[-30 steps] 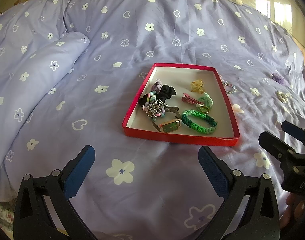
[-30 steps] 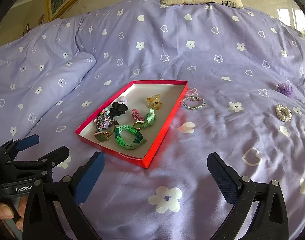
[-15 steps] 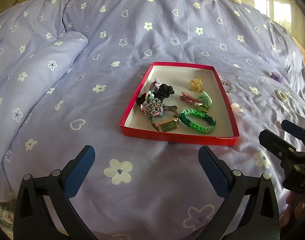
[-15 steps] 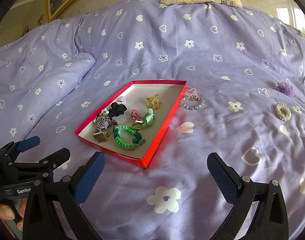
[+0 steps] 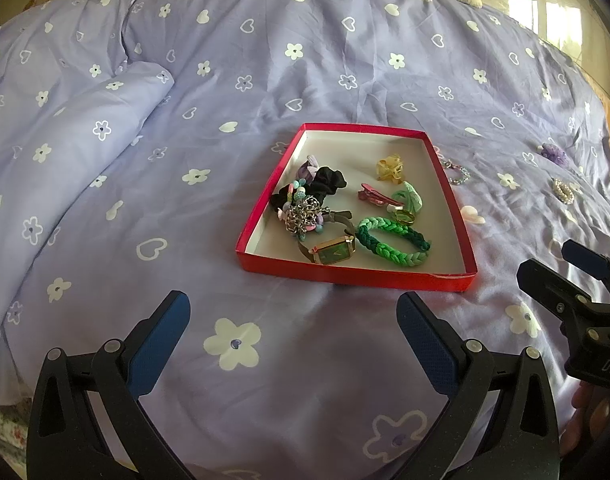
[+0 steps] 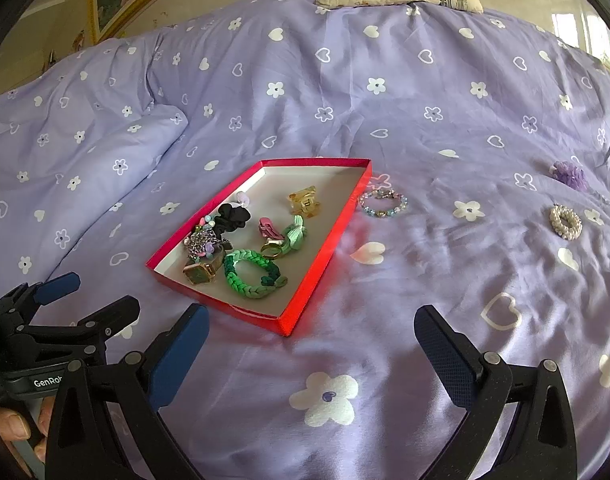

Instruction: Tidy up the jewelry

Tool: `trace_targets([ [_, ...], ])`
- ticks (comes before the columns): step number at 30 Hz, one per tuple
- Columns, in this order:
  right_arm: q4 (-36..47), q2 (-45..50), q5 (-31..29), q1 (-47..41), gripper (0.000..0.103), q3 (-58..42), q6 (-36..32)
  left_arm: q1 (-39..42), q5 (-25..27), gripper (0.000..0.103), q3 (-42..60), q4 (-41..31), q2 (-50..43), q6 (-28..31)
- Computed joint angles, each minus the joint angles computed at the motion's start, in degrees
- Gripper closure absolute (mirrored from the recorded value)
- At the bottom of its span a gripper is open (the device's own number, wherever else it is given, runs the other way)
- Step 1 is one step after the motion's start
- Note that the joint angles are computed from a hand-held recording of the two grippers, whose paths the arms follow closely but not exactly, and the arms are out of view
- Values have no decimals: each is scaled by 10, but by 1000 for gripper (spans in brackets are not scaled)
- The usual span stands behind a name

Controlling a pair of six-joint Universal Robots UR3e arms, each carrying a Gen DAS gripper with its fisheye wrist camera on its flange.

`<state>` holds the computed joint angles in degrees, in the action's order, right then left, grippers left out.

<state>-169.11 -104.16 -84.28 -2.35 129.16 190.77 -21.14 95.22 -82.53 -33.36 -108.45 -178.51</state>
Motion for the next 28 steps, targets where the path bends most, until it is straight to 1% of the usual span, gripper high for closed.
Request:
trace_targets([
  [16,11,-4,11,-16,0,2,-7,-9,2,0,9,-5,-11,-7],
  [28,41,5,18,-30,0,-12,-7,-5,-15,0,55,-48,-33,-13],
])
